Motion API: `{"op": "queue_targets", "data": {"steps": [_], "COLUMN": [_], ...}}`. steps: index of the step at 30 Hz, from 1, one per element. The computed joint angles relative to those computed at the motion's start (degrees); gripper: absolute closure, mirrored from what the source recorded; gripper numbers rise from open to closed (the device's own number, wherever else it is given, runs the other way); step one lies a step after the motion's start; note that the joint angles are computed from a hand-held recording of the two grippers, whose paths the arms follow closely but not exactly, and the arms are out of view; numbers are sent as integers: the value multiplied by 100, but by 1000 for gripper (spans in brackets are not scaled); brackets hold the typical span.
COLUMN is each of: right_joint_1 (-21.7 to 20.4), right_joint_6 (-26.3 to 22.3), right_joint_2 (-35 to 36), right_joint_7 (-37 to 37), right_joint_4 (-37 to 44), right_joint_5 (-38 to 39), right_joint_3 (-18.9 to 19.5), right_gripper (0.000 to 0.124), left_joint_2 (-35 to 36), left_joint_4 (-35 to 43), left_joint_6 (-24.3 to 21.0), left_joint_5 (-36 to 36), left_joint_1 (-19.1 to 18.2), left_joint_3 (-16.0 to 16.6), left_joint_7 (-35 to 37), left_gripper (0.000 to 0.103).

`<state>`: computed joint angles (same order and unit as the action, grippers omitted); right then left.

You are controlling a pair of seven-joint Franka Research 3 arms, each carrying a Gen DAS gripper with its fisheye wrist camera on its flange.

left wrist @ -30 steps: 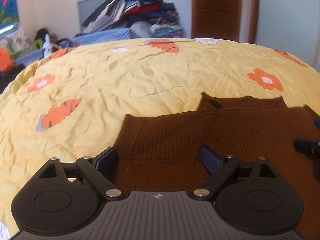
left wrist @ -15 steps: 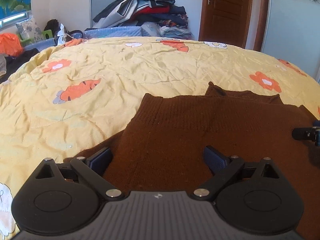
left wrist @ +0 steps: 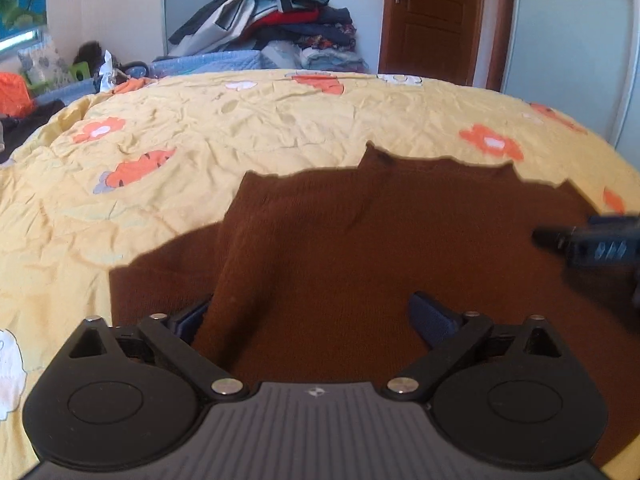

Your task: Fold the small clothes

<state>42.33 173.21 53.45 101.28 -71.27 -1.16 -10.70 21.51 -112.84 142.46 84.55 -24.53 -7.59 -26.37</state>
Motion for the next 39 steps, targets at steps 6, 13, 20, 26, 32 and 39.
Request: {"op": "queue_targets", "data": {"steps": [6, 13, 20, 26, 32, 39], "right_joint_1": [-85, -954, 109, -214, -228, -260], "right_joint_6": [-27, 797, 216, 400, 410, 422], "right_joint_2": [-28, -399, -145, -225, -206, -213], "right_joint_7": [-102, -827, -512, -665, -700, -770], "right_joint_4": [-6, -747, -301, -419, -399, -407], "right_joint_5": [35, 654, 510, 604, 648, 712], "right_joint_3": [131, 1346, -35, 405, 441, 487], "right_gripper": [21, 21, 21, 21, 21, 21], "left_joint_2": [-17, -172, -188, 767, 830, 1214], "left_joint_4": [-7, 73, 456, 1388, 1739, 2029], "left_joint_6": [117, -1332, 512, 888, 639, -431], "left_joint_5": [46, -217, -1192, -2981, -2802, -2072], "left_joint_1": [68, -76, 969, 1178, 592, -56], "left_joint_3": [15, 37, 162, 31, 601, 1028], "left_joint_7": [-80, 407, 1068, 3268, 3473, 3276], "left_gripper": [0, 0, 0, 50, 96, 98]}}
